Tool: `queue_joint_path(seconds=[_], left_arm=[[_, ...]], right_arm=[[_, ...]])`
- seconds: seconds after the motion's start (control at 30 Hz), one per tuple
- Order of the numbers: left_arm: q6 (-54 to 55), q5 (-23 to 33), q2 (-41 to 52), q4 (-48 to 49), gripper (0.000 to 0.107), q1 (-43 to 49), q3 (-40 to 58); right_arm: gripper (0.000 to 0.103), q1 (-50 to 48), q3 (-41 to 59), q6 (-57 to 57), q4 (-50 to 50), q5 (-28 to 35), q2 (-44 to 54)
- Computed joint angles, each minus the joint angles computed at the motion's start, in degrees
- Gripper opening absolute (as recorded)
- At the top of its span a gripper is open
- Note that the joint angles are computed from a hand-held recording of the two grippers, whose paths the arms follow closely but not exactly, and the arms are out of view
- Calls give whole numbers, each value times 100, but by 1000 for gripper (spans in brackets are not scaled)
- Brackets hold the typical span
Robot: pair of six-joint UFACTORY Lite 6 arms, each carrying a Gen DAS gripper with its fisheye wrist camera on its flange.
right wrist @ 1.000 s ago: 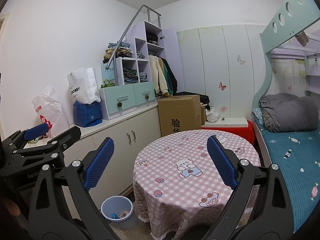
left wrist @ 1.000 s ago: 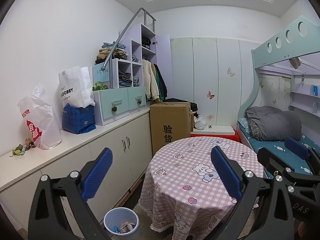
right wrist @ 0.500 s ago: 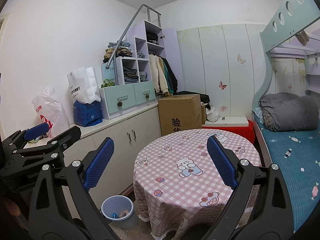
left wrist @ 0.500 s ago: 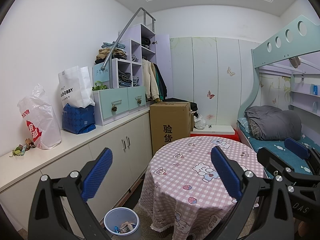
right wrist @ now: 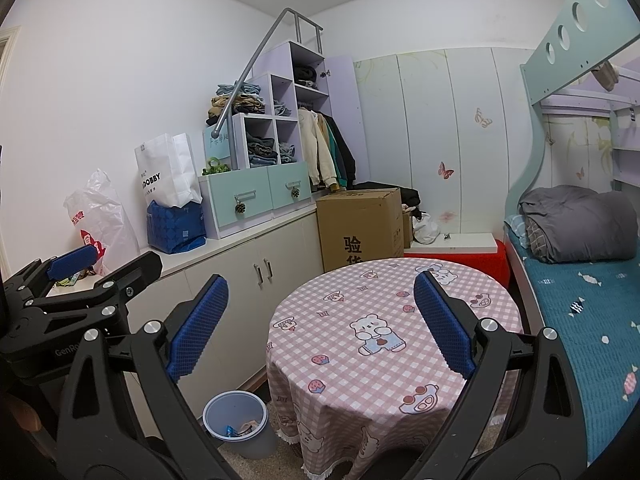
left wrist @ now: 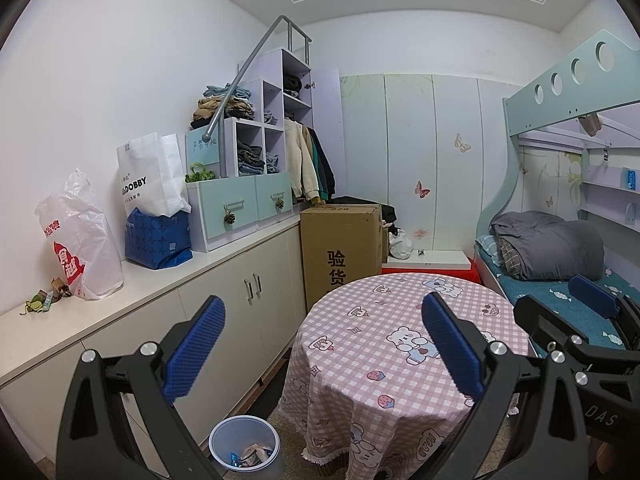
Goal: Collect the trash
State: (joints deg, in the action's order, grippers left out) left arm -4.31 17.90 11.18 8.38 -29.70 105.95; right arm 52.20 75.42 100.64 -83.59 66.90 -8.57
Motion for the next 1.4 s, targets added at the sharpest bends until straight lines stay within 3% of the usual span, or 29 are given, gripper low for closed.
queue_joint_path(seconds=[0.5,1.4], left_arm=[[25,3,7,-16,97,5,3],[1355,0,51,-1218,97,352,-52]], right_arm=[[92,-9,36,-2,16,-1,38],[92,-29,-278,303,-28,-46,8]])
